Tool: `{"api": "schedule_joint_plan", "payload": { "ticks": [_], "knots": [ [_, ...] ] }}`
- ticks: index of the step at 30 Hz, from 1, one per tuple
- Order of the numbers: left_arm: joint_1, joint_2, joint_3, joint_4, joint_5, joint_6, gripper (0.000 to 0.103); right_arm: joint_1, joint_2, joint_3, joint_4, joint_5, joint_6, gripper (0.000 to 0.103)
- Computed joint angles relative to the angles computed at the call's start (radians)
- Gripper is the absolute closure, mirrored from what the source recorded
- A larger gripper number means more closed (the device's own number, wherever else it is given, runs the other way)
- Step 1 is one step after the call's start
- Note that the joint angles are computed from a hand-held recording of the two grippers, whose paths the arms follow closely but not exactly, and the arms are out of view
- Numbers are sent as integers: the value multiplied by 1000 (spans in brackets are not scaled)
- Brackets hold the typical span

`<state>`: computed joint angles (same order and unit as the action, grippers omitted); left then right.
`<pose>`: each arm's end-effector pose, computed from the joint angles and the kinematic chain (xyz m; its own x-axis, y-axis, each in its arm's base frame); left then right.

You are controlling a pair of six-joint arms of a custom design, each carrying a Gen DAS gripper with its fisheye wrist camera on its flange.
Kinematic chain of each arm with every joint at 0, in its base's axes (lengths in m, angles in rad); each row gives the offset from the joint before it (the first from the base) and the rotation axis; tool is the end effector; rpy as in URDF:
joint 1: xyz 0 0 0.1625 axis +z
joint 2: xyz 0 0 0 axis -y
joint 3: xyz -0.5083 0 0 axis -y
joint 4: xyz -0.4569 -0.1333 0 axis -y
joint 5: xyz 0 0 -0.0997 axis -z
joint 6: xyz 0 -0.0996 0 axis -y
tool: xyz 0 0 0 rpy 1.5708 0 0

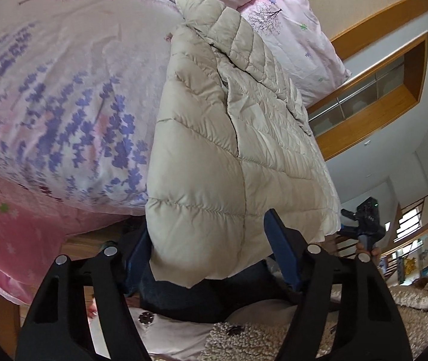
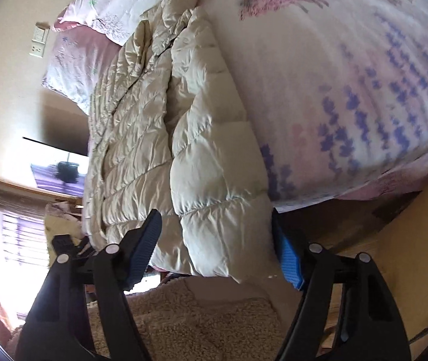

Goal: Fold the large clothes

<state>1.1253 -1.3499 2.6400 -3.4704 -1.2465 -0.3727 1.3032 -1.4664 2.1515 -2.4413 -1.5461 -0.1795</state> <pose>-0.0121 -0.4084 0.1991 -0.9985 -0.0423 -0.0349 -0.0110 0.7779 -0.6283 -0.0074 -0.5404 0.2994 -0.9962 0.0865 0.0090 0.0834 0.9791 -0.1857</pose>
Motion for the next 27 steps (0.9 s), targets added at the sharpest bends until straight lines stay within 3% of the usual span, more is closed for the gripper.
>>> {"api": "schedule_joint_plan", "payload": {
  "ticks": [4,6,9,12,14,17,23,27],
  "knots": [
    [20,21,2,-50,-37,-4,32,-16,14,-2,27,53,-4,37],
    [26,26,1,-54,-44,-6,35,-19,16,0,41,71,-11,48],
    [30,27,4,-50,-52,-8,44,-14,14,3,55,77,-28,66],
    [36,29,1,-45,-69,-14,64,1,4,4,63,76,-49,78],
    [33,30,3,-54,-71,-19,78,17,-8,8,65,74,-64,82],
    [8,21,16,-67,-57,-18,87,46,-19,10,50,77,-76,85],
    [-37,0,35,-190,-42,-4,92,105,-27,13,-59,135,-91,89],
    [-81,-27,36,-261,19,19,93,136,-27,21,-168,195,-90,90]
  ]
}}
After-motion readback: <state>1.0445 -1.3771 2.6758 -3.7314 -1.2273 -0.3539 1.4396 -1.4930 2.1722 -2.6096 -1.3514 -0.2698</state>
